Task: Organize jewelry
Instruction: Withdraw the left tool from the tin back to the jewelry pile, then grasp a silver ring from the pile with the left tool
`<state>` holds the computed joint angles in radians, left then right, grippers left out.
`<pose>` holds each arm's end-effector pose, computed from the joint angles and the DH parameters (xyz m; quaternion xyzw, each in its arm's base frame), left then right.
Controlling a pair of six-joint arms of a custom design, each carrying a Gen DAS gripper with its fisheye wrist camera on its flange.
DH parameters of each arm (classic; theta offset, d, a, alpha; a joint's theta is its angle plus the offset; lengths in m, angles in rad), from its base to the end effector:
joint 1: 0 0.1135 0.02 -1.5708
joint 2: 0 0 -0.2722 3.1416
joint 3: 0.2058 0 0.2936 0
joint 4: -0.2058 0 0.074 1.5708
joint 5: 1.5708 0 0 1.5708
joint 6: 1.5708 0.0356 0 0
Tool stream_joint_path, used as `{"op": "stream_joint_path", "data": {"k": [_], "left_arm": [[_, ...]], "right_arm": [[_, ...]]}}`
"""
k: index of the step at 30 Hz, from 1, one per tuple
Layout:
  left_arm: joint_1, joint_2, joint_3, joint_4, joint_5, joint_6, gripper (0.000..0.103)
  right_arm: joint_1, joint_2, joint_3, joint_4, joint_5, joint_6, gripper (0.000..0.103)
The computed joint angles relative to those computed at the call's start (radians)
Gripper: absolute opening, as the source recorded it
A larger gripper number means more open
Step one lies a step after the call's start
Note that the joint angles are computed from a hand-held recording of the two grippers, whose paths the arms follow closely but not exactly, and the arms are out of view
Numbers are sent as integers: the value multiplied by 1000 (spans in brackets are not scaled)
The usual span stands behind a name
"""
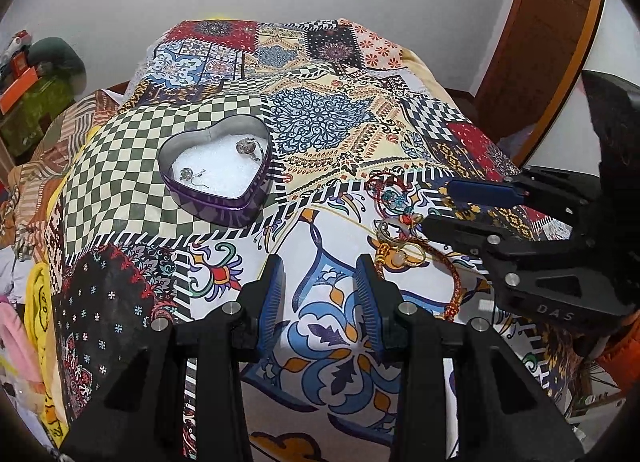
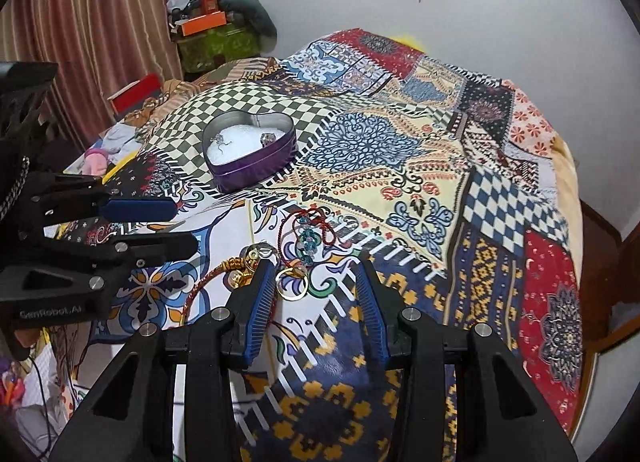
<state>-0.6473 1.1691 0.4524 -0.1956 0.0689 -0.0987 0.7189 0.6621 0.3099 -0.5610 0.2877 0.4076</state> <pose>0.1873 -0.1447 0.1339 0.2669 0.9073 -0.1481 0.2890 0.1285 0.0990 0.1524 -0.0995 0.9325 0.0559 0.3426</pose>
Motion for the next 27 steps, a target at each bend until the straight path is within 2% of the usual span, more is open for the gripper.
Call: {"op": "stream_joint_path", "data": {"k": [3,7,9,12,21,27], "left_arm": [[5,6,-3,10,8,0,37],[4,21,-1,19,11,-4,37],[2,22,0,21,10,-2,37],[-2,25,6,23,8,-1,37],[-33,83,52,31,24,-9,37],[-84,144,90,49,-2,-17,37]], "right_arm": [[-10,42,7,29,-21,-7,27],[-5,88,11,62,-40,-23,22],[0,104,12,76,-46,-28,14],[9,120,17,78,-28,-27,8],[-32,3,-11,38,-57,-17,8],[-55,-83,-19,-14,-56,-19,8]]}}
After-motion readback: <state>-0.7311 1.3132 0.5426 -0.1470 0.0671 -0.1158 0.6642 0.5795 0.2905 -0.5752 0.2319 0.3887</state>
